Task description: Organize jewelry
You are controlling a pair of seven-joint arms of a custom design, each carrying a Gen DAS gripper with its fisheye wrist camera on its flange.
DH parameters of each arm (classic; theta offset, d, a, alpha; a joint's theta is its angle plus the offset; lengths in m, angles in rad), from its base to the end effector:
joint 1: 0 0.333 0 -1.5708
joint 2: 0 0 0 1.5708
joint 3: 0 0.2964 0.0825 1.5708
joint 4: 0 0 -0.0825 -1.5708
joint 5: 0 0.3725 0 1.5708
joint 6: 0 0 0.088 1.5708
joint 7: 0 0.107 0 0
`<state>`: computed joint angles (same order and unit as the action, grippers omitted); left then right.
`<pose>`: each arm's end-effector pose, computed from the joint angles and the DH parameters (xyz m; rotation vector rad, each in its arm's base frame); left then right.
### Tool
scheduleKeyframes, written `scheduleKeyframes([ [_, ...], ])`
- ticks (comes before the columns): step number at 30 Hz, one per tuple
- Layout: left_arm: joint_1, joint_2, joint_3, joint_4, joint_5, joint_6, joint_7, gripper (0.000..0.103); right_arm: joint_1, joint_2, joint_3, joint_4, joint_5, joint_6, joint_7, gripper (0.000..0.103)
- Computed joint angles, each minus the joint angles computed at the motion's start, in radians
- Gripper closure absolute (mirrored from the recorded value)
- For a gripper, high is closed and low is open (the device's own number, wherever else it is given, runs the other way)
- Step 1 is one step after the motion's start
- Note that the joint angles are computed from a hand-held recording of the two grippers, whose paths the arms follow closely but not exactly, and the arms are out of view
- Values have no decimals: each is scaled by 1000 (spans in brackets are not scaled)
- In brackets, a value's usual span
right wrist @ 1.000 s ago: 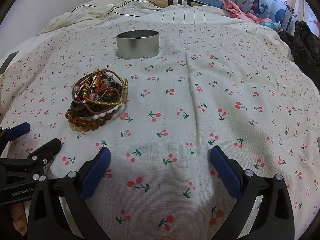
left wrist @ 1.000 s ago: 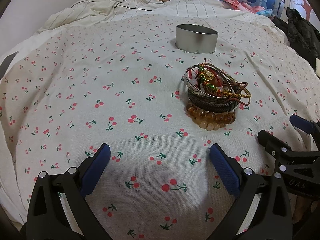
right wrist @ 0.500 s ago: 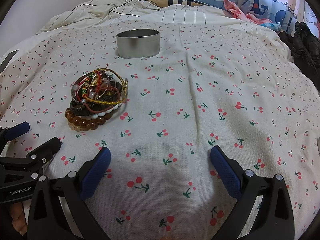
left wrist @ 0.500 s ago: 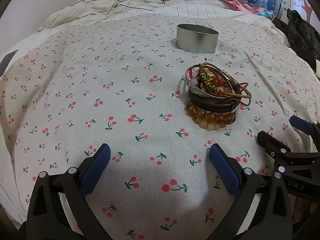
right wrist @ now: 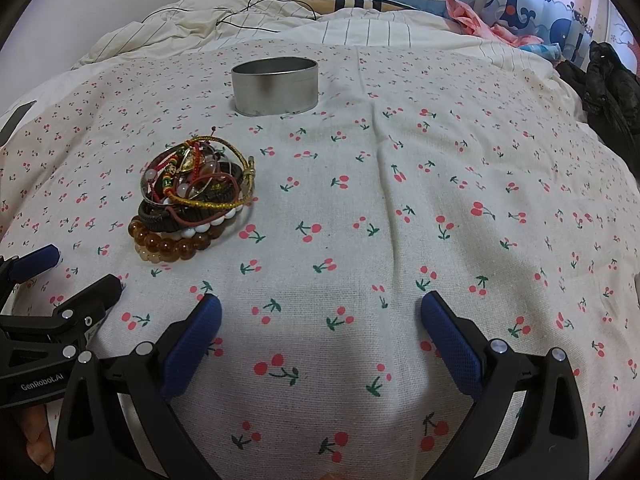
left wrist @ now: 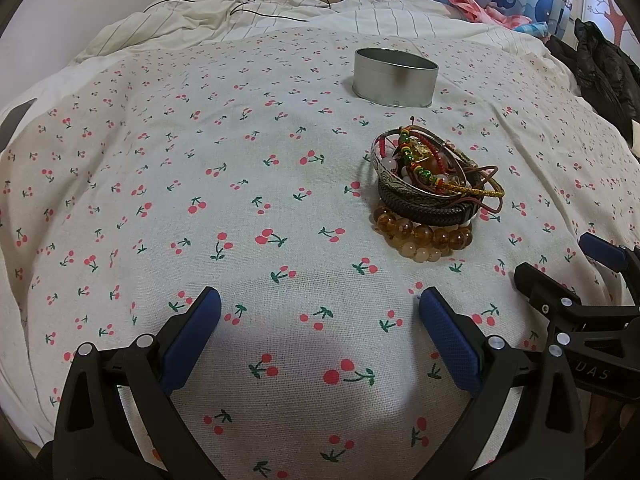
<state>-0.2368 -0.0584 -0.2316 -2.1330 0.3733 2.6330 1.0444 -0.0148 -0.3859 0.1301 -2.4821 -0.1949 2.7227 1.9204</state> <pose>0.4965 -0.2633 0.4795 -1.6570 2.0710 -0.6092 0.4585 0.0634 0.4856 -1.7931 1.9332 -0.6539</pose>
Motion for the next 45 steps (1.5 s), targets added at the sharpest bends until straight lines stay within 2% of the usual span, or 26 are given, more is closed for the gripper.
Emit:
scheduleKeyframes([
  [19,0,0,1,-1,-4,1,4,7,1,3,0,4,-2,-1,3,7],
  [22,-5,6,4,21,-52,-33,69,7,7,5,-7,5,6,-5,-9,7],
  [25,-7,6,15,48,-162,-34,186,7,41,-14,-50,11,58,-25,-93,7],
  [28,-1,28,18,95,-176,-38,259,7,48,-34,-81,19,114,-18,-151,7],
  [31,15,73,24,170,-165,-41,284,7,87,-33,-138,41,225,9,-257,7],
  [33,28,109,33,227,-138,-49,244,7,145,-7,-197,83,339,4,-386,8],
  [34,31,122,35,246,-126,-56,222,7,156,11,-205,109,372,-10,-429,10],
  [35,36,135,39,263,-120,-64,195,7,170,39,-217,147,403,-35,-489,19],
  [36,41,141,41,270,-121,-67,171,7,185,68,-228,183,436,-57,-552,23],
  [39,49,154,39,282,-140,-97,150,7,193,160,-229,287,501,-120,-688,43],
  [40,48,158,39,287,-125,-109,145,7,190,183,-227,312,524,-135,-725,54],
  [41,46,161,39,289,-107,-116,138,7,190,220,-224,356,546,-166,-770,58],
  [45,48,154,34,277,-102,-106,153,7,161,305,-186,451,565,-226,-880,61],
])
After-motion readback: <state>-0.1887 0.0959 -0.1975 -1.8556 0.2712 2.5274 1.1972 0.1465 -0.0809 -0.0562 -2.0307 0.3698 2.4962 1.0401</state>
